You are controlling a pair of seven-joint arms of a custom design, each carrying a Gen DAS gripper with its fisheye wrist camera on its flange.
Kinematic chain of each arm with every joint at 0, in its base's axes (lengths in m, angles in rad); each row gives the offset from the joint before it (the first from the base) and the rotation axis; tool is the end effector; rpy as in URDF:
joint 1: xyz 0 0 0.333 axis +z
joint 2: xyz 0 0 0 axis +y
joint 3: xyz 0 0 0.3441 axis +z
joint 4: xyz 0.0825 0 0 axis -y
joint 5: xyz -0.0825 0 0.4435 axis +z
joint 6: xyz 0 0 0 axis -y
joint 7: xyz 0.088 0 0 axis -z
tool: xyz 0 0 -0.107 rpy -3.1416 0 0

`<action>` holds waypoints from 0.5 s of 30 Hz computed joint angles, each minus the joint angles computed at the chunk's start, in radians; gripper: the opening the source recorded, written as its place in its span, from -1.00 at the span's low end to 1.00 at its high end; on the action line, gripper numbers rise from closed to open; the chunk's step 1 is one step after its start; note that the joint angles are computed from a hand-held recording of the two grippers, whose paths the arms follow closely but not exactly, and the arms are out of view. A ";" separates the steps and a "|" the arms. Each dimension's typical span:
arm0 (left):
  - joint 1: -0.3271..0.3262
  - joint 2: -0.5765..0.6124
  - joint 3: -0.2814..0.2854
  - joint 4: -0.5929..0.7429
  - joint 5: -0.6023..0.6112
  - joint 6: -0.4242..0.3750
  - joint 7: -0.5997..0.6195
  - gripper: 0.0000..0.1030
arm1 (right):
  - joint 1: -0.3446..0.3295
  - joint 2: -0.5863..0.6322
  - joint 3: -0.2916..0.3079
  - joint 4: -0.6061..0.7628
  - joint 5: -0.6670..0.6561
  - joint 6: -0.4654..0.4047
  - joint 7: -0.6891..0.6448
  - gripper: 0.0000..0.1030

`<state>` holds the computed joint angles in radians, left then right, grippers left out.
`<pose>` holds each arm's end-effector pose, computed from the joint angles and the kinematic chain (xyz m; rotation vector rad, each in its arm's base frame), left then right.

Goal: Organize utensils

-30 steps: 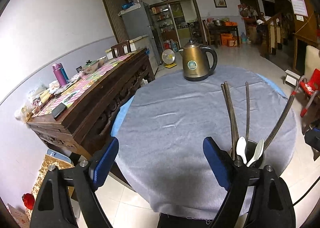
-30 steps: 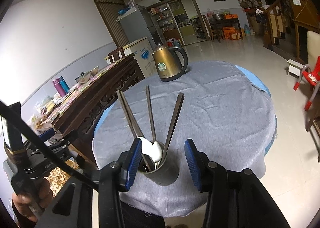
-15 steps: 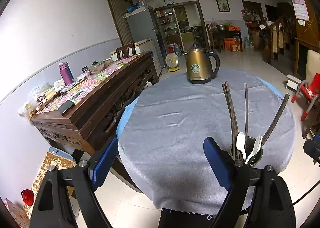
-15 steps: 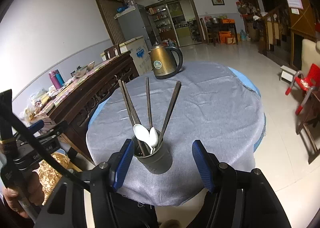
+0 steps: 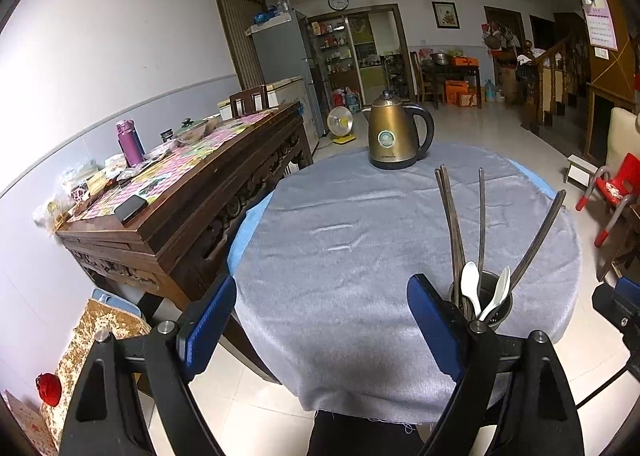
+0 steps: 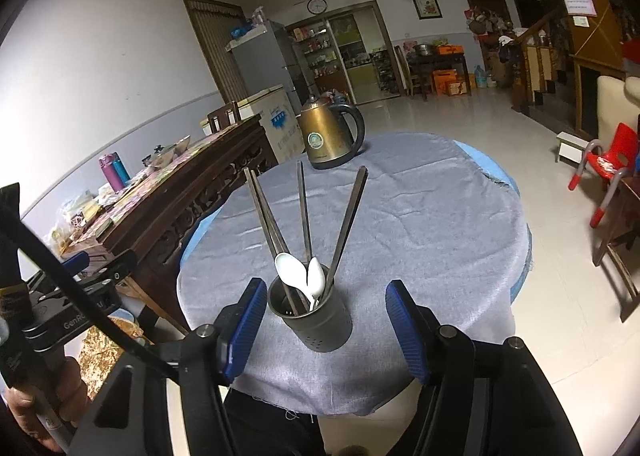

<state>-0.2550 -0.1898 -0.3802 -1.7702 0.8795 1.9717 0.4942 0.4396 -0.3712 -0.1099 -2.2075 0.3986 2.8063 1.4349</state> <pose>0.4886 -0.3276 0.7174 -1.7144 1.3593 -0.4892 0.5194 0.1488 0.6532 -1.6351 1.4173 -0.3983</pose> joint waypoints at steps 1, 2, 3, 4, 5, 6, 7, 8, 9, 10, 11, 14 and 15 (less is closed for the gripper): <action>0.000 -0.002 0.000 -0.003 -0.001 0.000 -0.003 0.70 | -0.008 -0.001 0.009 -0.003 -0.010 0.002 0.011 0.28; 0.000 -0.004 0.000 -0.005 -0.001 0.001 -0.005 0.70 | -0.012 -0.002 0.014 -0.005 -0.019 0.003 0.018 0.28; 0.000 -0.006 -0.001 -0.008 0.000 0.000 -0.008 0.70 | -0.010 -0.002 0.014 -0.006 -0.021 0.003 0.019 0.28; 0.000 -0.007 -0.001 -0.008 -0.001 -0.003 -0.009 0.70 | -0.007 -0.003 0.013 -0.006 -0.021 0.002 0.018 0.28; 0.001 -0.008 -0.001 -0.009 -0.003 -0.004 -0.010 0.70 | -0.005 -0.003 0.013 -0.006 -0.022 0.003 0.019 0.28; 0.001 -0.010 0.000 -0.012 -0.006 -0.002 -0.012 0.70 | -0.005 -0.002 0.013 -0.006 -0.025 0.006 0.019 0.28; 0.002 -0.013 0.001 -0.015 -0.009 0.000 -0.014 0.70 | -0.006 0.000 0.016 -0.005 -0.030 0.009 0.022 0.28; 0.003 -0.016 0.001 -0.018 -0.012 0.003 -0.015 0.70 | -0.008 -0.001 0.019 -0.006 -0.036 0.009 0.026 0.28; 0.005 -0.020 0.003 -0.024 -0.016 0.008 -0.016 0.70 | -0.010 -0.001 0.021 -0.006 -0.042 0.011 0.031 0.28; 0.007 -0.023 0.002 -0.027 -0.019 0.011 -0.016 0.70 | -0.010 0.001 0.021 -0.004 -0.045 0.011 0.034 0.28; 0.008 -0.025 0.002 -0.029 -0.021 0.013 -0.017 0.70 | -0.011 0.002 0.022 -0.004 -0.049 0.012 0.038 0.28; 0.014 -0.035 -0.001 -0.041 -0.023 0.024 -0.018 0.70 | -0.010 0.001 0.023 -0.006 -0.057 0.015 0.045 0.28; 0.016 -0.039 -0.001 -0.044 -0.025 0.029 -0.016 0.70 | -0.009 0.000 0.023 -0.007 -0.059 0.015 0.046 0.28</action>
